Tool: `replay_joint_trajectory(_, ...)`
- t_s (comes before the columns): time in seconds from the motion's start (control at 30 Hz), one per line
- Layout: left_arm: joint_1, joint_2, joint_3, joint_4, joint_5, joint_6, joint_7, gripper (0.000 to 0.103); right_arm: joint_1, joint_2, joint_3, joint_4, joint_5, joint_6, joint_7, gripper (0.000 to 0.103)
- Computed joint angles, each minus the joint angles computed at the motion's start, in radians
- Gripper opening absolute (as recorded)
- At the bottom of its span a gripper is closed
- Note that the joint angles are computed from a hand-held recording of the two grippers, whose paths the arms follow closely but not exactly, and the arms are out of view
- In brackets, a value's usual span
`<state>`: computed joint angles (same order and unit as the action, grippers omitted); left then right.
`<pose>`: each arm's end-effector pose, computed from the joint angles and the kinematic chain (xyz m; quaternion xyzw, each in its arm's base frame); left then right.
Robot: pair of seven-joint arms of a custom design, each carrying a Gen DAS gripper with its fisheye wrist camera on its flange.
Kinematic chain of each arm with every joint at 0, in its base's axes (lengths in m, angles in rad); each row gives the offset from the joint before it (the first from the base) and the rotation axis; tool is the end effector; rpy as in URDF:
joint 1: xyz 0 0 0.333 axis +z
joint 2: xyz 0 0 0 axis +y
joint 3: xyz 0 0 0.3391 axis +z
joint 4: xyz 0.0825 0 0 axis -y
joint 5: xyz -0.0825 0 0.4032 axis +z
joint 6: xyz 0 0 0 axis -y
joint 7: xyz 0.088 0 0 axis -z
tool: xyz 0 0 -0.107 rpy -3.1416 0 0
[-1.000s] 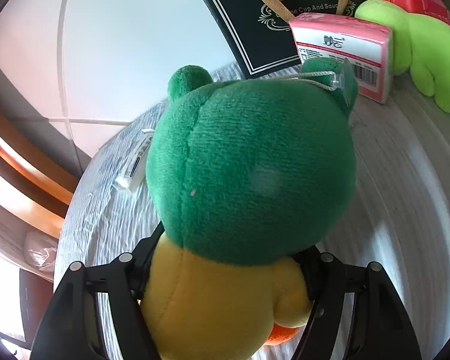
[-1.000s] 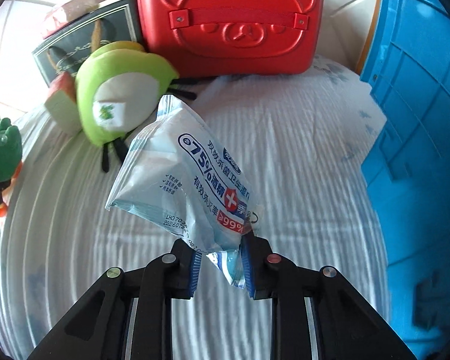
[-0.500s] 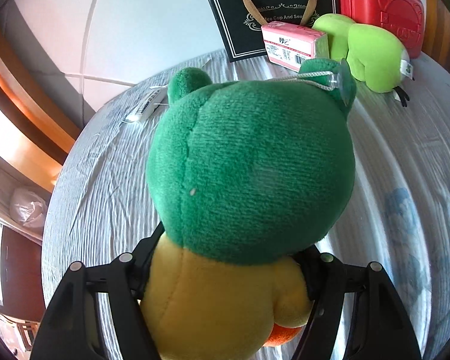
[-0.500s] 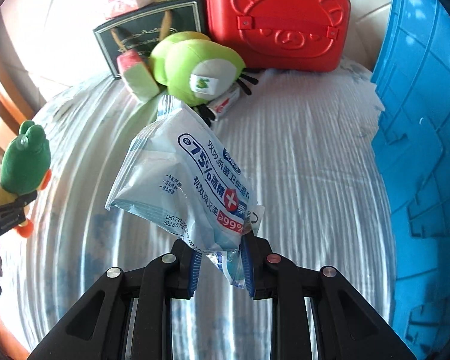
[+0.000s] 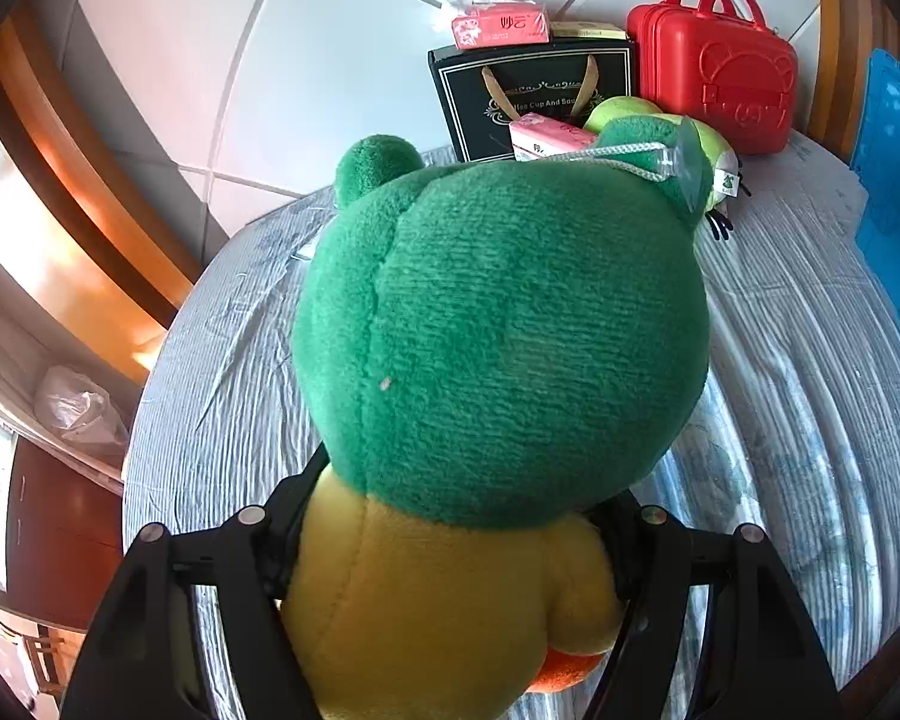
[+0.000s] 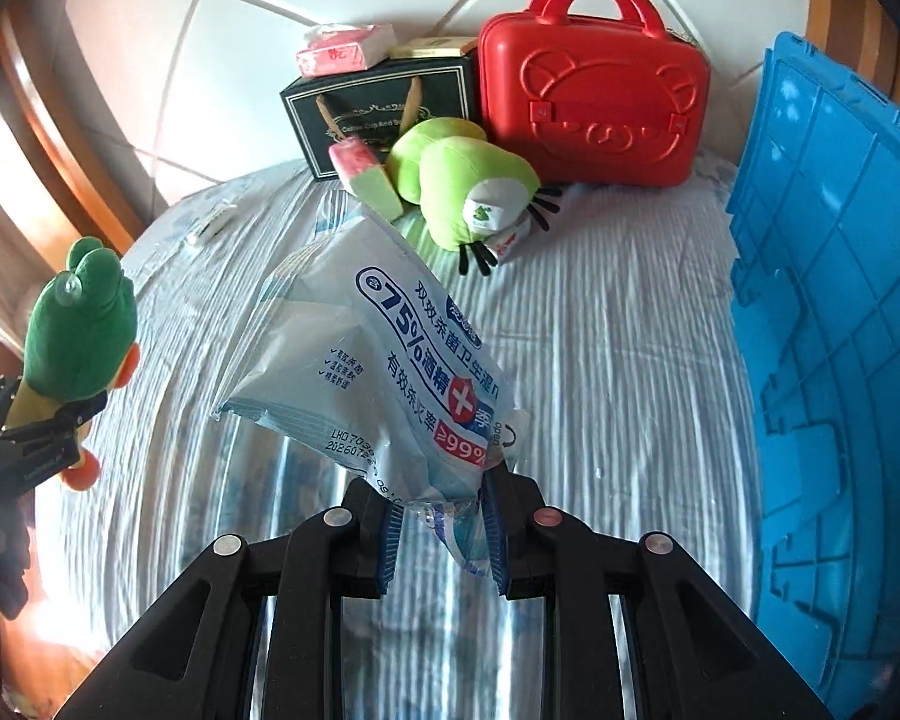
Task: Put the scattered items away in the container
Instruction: 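Carry the frog-duck plush and wet-wipes pack with both tools over the bin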
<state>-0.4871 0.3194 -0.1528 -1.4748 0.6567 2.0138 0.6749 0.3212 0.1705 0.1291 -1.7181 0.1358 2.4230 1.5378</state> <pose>0.5980 -0.3807 0.5474 -0.6901 0.6575 -0.1018 0.2846 0.6125 0.2898 0.5592 -0.8014 0.5326 -0.0878 0.2575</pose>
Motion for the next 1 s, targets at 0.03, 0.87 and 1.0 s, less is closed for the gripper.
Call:
replay_joint_trajectory(0.03,-0.006,-0.003,-0.002,0.01,-0.001,-0.015,-0.004,0.071,-0.002,-0.013,0.0,-0.005,0.003,-0.004,-0.004,0.023)
replay_joint_trajectory(0.87,-0.198,0.075,0.01,0.399,0.155,-0.273,-0.051,0.071,0.001,-0.239,-0.061,-0.014,0.246,-0.108,-0.305,0.023)
replay_joint_trajectory(1.0,-0.243,0.123,0.029,0.495,0.178,-0.325,-0.045,0.071,-0.002,-0.247,-0.074,0.0,0.283,-0.129,-0.359,0.023)
